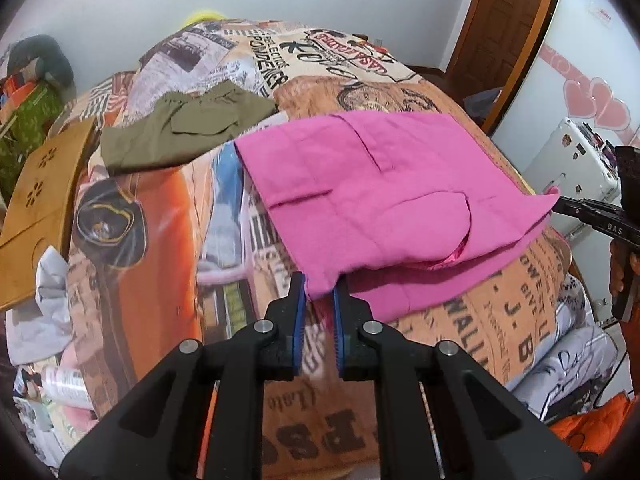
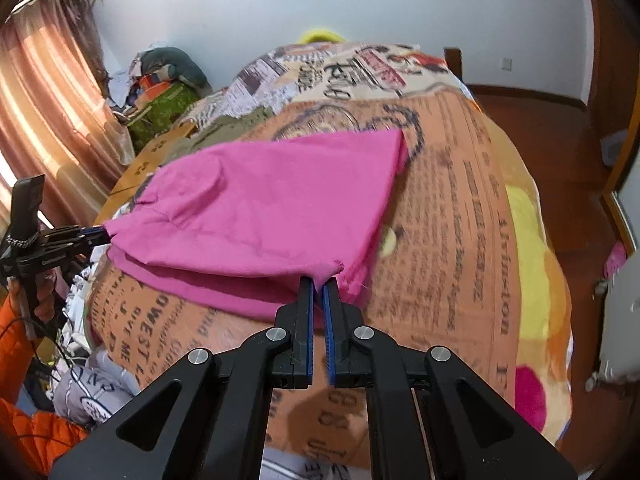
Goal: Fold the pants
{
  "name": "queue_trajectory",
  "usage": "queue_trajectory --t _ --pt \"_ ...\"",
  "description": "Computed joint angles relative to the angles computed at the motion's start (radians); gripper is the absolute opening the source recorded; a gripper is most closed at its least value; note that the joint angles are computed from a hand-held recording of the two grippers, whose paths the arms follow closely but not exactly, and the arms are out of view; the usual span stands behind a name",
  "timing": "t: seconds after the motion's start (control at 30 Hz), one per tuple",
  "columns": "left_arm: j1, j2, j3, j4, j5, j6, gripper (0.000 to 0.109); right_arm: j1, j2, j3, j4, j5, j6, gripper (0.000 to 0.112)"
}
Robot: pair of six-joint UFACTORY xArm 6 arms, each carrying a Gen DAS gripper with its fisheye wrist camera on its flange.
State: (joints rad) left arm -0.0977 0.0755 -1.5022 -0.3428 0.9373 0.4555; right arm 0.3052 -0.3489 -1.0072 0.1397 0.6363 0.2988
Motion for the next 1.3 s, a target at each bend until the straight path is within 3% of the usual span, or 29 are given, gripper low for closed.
queue_trajectory --t 0.17,0.37,0.57,0.77,1.0,1.2,1.3 --pt "0.016 -0.017 -0.014 0.005 0.013 -0.011 0.010 -0.016 -0.041 0.003 -0.080 0.067 0.080 0.005" --pt "0.009 0.009 -0.113 -0.029 0.035 0.002 0.010 -0.014 -0.021 -0.077 -0.128 0.060 0.081 0.006" --pt "-0.040 0.088 -0.201 -0.043 0.087 -0.011 0.010 0.037 0.114 -0.186 -0.032 0.007 -0.026 0.023" --pt "-0.073 0.104 -0.164 -0.043 0.131 -0.020 0.010 0.087 0.220 -0.231 0.076 0.017 -0.115 0.023" --pt "-0.057 0.046 -0.066 -0.078 0.107 -0.022 0.014 0.059 0.165 -0.149 0.100 0.057 -0.157 0.029" --pt "-0.064 0.000 0.021 -0.071 0.042 -0.003 0.014 0.047 0.091 -0.056 0.063 0.042 -0.099 0.033" --pt "-0.055 -0.013 0.034 -0.082 0.049 0.010 0.014 0.026 0.047 0.004 0.053 0.026 -0.042 0.033"
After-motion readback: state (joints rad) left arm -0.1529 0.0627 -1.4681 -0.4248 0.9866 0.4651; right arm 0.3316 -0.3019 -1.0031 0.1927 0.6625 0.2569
